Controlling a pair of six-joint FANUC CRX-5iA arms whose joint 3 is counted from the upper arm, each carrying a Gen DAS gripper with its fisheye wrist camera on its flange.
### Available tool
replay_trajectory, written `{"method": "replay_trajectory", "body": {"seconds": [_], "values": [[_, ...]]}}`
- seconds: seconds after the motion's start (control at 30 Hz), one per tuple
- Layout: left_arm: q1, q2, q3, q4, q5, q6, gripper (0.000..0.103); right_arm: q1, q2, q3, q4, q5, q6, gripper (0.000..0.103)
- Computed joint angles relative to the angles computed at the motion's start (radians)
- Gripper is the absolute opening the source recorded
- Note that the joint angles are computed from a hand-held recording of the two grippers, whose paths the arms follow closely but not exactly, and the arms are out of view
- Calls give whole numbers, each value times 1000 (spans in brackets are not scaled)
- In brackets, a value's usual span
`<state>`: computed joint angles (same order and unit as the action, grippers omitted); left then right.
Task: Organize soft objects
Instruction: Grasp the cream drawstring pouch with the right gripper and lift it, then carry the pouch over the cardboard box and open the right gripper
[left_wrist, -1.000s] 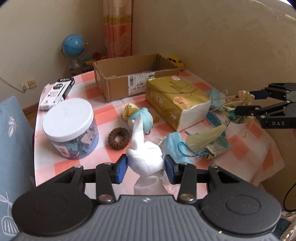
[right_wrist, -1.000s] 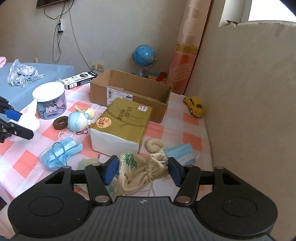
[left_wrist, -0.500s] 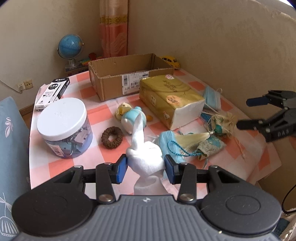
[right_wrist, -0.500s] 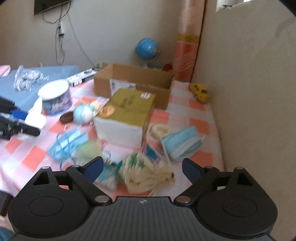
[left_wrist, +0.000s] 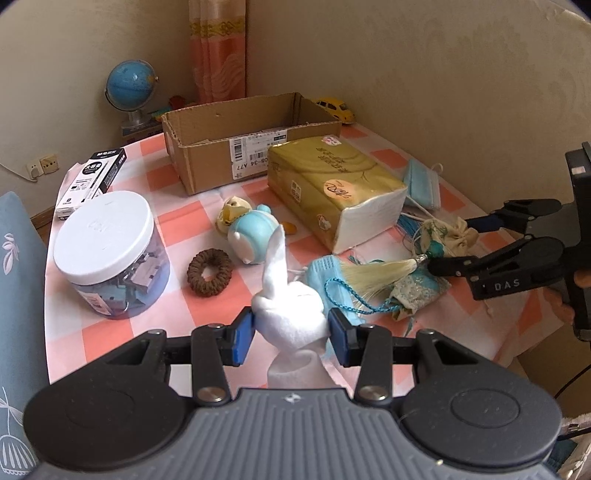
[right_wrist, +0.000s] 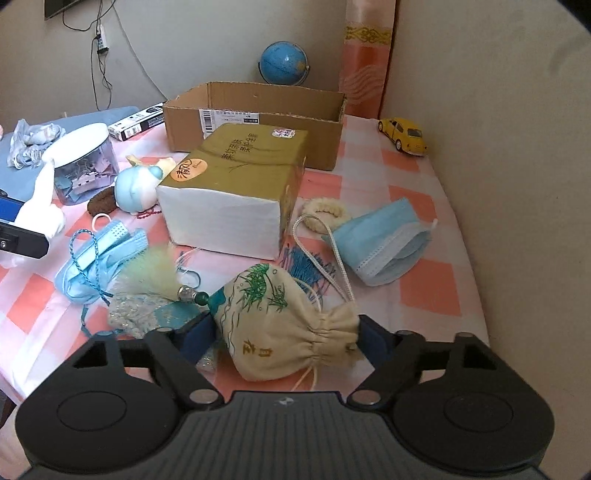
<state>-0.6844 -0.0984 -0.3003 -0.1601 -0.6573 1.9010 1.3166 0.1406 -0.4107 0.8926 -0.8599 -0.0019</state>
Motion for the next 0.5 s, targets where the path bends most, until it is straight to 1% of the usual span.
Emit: {"method": "replay_trajectory", "body": {"seconds": [0.07,0.17,0.23,0.33,0.43,0.5], "values": [[-2,2,4,-1,-3,-2,42,7,0,5,3,-27,-4,75],[0,-3,1,7,-4,-12,42,12,-18,3,2,-42,-20,71],[-3,-8,3,-2,-6,-8,42,18,-38,-8,18,-50,-43,71],[-5,-14,5,-7,-9,-8,42,26,-65,-8,21,-65,-40,71],[-2,-17,10,0,-18,-23,42,31,-90,1,19,-80,-22,71],[7,-22,7,27,-16,-53,42,32,-105,11,19,-91,-6,71]]}}
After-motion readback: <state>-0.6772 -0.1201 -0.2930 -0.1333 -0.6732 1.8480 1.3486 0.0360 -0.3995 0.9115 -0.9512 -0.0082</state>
